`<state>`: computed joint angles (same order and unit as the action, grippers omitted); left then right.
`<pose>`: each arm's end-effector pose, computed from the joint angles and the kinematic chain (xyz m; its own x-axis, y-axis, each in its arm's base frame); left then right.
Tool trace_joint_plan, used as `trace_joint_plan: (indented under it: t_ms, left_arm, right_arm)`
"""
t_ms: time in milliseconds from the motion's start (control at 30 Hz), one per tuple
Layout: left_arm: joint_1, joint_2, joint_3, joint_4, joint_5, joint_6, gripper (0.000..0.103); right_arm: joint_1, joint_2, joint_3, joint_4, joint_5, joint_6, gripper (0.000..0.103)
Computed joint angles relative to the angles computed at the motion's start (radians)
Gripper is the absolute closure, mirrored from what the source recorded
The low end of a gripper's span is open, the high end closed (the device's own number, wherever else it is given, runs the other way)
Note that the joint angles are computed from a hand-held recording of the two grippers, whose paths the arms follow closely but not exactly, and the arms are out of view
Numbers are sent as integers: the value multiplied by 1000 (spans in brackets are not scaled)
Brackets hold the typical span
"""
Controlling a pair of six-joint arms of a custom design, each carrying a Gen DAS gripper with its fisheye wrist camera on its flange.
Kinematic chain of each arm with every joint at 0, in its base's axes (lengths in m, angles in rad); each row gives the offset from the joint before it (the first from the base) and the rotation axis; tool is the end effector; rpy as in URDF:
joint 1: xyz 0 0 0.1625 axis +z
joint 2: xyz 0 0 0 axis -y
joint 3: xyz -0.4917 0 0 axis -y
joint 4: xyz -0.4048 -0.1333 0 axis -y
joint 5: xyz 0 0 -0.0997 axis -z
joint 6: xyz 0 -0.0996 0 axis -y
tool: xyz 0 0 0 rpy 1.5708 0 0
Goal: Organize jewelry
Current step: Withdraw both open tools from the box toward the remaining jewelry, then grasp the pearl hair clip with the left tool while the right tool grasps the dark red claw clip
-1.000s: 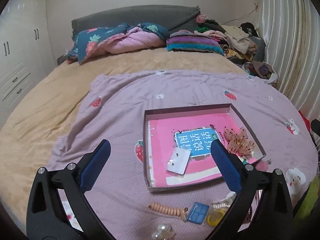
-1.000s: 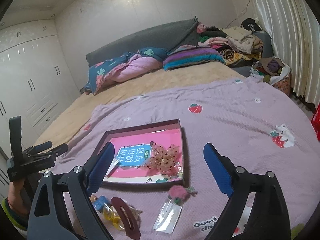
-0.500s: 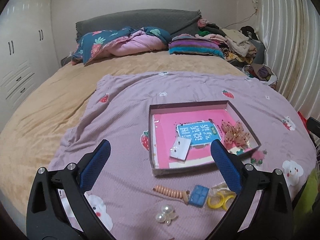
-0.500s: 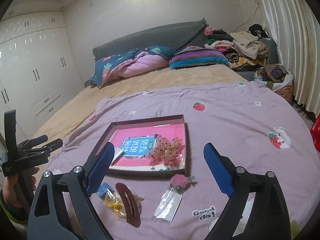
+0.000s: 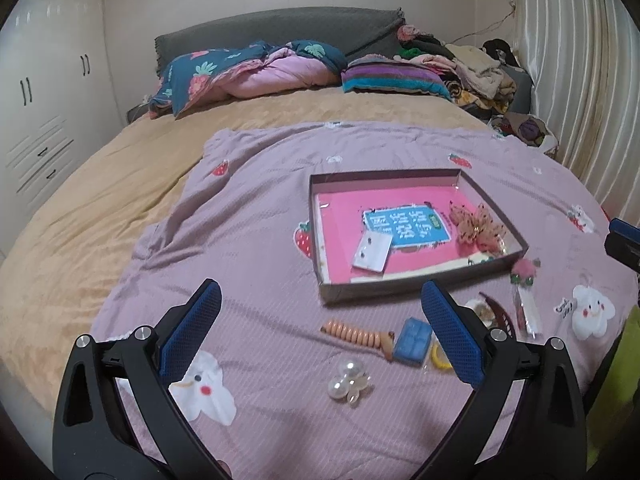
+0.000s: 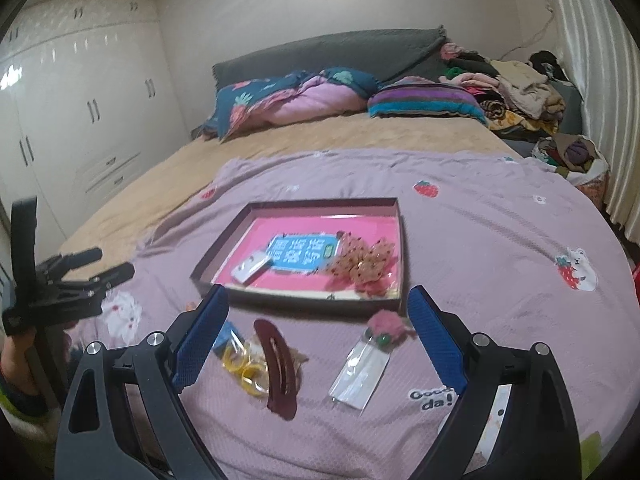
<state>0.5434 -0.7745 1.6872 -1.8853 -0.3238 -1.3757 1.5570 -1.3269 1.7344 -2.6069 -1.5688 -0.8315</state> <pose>-0.4502 -0.5380 0.1038 -0.6372 -0.3128 -0.7043 0.4240 0.6208 -0.6594 0.1248 -0.6314 0.4573 -0.6820 -0.5891 0.4334 -0.7314 0.5542 -0.3974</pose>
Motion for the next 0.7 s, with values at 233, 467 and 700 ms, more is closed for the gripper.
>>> trace_joint_plan:
  t_ms: [233,467,700]
  left_arm:
    - [-4,1,15,40,-27,-37,9]
    - [3,5,45,-17,-75,-3,9]
    - [12,11,74,-93,-118,45,9]
  right_arm:
    - [-2,-4,35,30,-31,-42,13]
    - [-5,-1,55,68,-51,-63,13]
    - [-3,7,70,84,-73,-74,13]
